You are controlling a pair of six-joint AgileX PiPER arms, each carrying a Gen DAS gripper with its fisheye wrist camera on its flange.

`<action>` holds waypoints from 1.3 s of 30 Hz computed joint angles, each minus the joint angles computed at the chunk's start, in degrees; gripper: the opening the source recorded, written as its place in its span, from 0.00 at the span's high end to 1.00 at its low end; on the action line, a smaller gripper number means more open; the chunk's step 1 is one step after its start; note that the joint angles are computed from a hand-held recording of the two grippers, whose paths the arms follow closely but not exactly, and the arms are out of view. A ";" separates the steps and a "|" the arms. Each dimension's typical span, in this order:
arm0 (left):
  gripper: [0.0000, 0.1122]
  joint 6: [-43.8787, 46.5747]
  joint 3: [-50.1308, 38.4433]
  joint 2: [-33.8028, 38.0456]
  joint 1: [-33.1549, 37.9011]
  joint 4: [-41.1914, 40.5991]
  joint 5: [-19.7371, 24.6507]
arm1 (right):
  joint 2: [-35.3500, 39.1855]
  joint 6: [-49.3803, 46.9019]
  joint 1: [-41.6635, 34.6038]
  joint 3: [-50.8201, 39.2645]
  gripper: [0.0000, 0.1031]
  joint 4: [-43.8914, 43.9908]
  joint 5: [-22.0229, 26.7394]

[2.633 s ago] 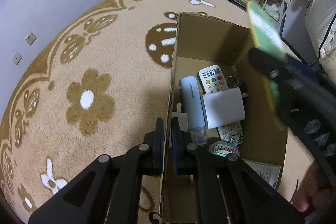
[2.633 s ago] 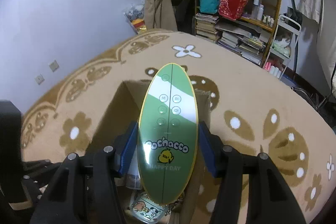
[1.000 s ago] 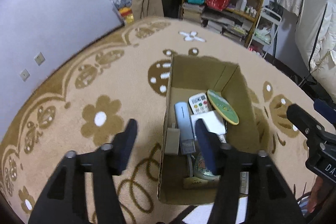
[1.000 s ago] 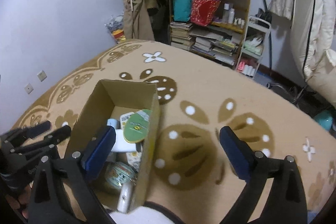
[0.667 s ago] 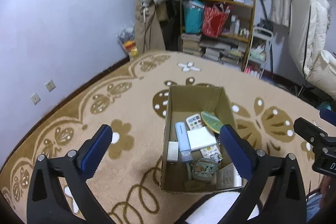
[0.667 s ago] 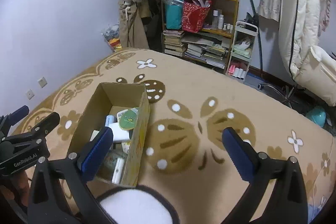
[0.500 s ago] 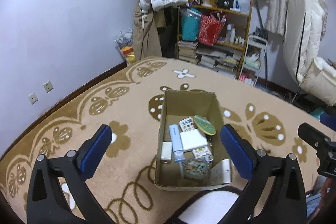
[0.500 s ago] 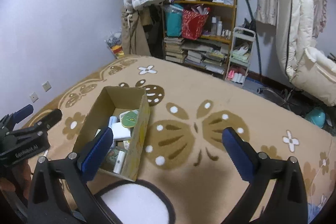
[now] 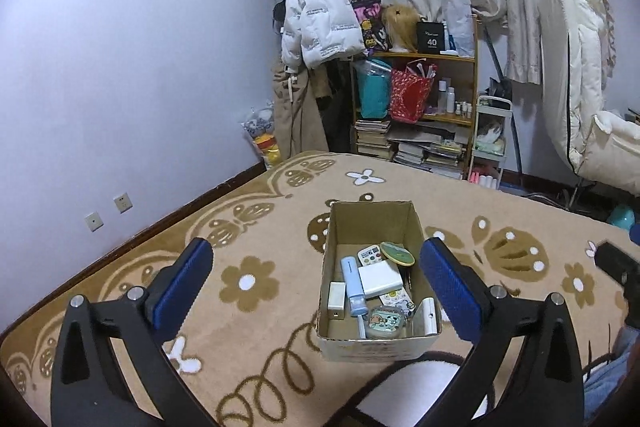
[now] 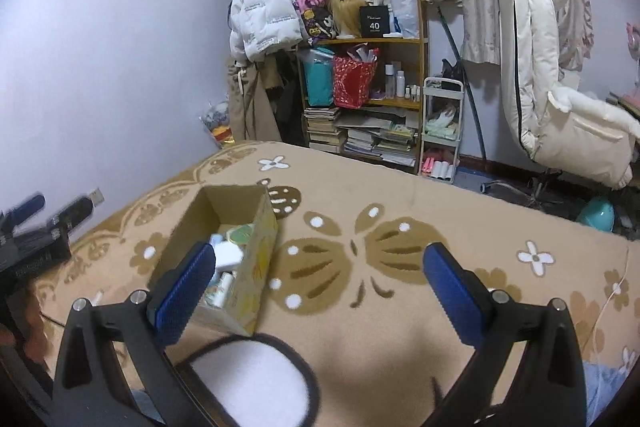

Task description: Organize rigid objects

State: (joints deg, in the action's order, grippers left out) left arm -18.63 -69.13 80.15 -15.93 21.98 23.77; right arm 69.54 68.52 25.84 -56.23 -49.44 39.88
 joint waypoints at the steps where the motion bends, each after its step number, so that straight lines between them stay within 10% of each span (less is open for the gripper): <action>1: 0.09 0.03 0.18 -0.09 0.01 -0.46 -0.02 | -0.23 0.67 0.07 0.82 0.00 -0.60 0.01; 14: 0.09 10.35 1.73 -0.06 2.31 -14.39 2.37 | -3.82 14.39 0.28 10.02 0.00 -7.76 -2.15; 39: 0.09 4.27 0.18 3.17 -4.44 -1.81 6.31 | -1.30 15.61 -0.19 10.12 0.00 -7.57 -2.34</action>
State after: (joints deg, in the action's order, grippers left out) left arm -14.36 -68.94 83.32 -20.36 20.17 30.07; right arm 68.24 84.13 25.66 -46.11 -57.01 37.54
